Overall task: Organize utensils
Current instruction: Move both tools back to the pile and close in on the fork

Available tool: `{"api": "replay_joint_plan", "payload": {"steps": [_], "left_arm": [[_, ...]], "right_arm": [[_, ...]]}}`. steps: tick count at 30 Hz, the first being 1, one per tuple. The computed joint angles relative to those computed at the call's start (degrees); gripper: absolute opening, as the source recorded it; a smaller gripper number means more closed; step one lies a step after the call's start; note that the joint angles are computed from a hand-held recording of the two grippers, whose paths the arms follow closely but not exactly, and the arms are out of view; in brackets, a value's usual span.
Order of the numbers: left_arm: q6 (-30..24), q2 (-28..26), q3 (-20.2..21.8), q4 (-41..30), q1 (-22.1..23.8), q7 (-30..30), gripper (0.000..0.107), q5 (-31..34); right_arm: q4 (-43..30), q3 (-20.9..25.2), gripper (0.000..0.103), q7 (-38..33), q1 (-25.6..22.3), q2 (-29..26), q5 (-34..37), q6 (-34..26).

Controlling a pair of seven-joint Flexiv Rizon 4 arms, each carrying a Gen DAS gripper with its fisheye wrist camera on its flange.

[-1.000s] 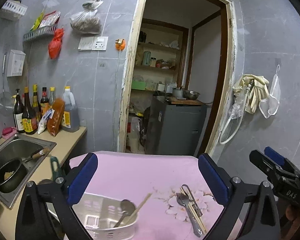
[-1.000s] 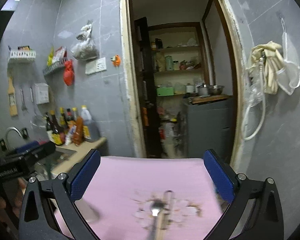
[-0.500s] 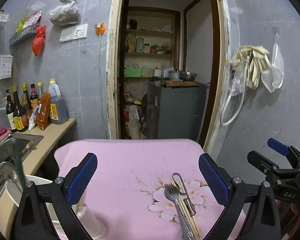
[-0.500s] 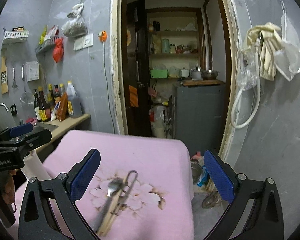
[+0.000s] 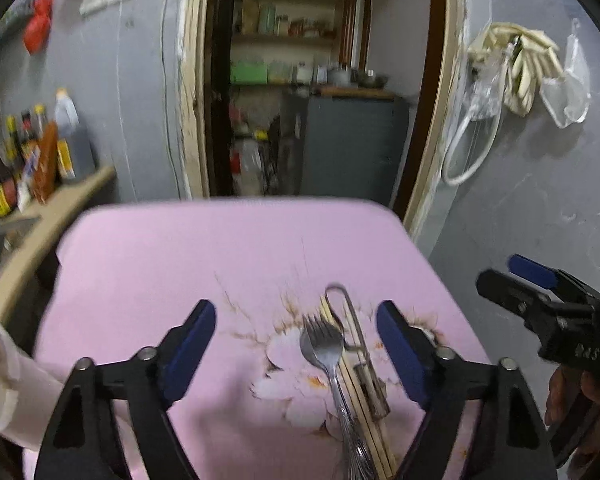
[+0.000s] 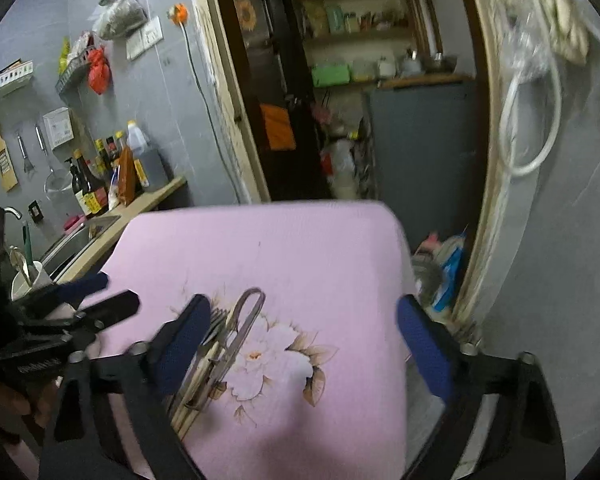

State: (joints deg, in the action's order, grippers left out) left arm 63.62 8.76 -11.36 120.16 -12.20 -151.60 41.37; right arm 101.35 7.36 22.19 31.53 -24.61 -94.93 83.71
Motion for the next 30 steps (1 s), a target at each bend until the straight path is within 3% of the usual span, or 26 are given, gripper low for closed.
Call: {"api": "replay_joint_plan", "payload": {"steps": [5, 14, 21, 23, 30], "left_arm": [[4.81, -4.59, 2.72, 1.47, -0.49, 4.67, 0.059, -6.44], [10.11, -10.48, 6.14, 2.53, -2.70, 14.90, 0.047, -17.37], [9.40, -12.80, 7.30, 2.19, -4.40, 21.14, 0.043, -23.43], [11.00, -13.03, 7.41, 3.09, -4.46, 23.30, 0.036, -26.21], [11.83, -11.75, 8.26, 4.62, -4.66, 23.73, 0.027, -28.96]], "right_arm": [[-2.05, -0.64, 0.067, -7.33, 0.93, -5.45, 8.60, 4.55], [-4.01, -0.80, 0.046, -20.09, 4.65, -10.89, 23.55, 5.83], [-4.16, -0.24, 0.044, -27.76, 5.90, -12.00, 32.22, 5.74], [-4.39, 0.59, 0.043, -30.26, 5.76, -12.36, 34.62, 5.43], [-6.76, 7.57, 0.036, -42.20, 3.22, -14.62, 44.13, 0.74]]}}
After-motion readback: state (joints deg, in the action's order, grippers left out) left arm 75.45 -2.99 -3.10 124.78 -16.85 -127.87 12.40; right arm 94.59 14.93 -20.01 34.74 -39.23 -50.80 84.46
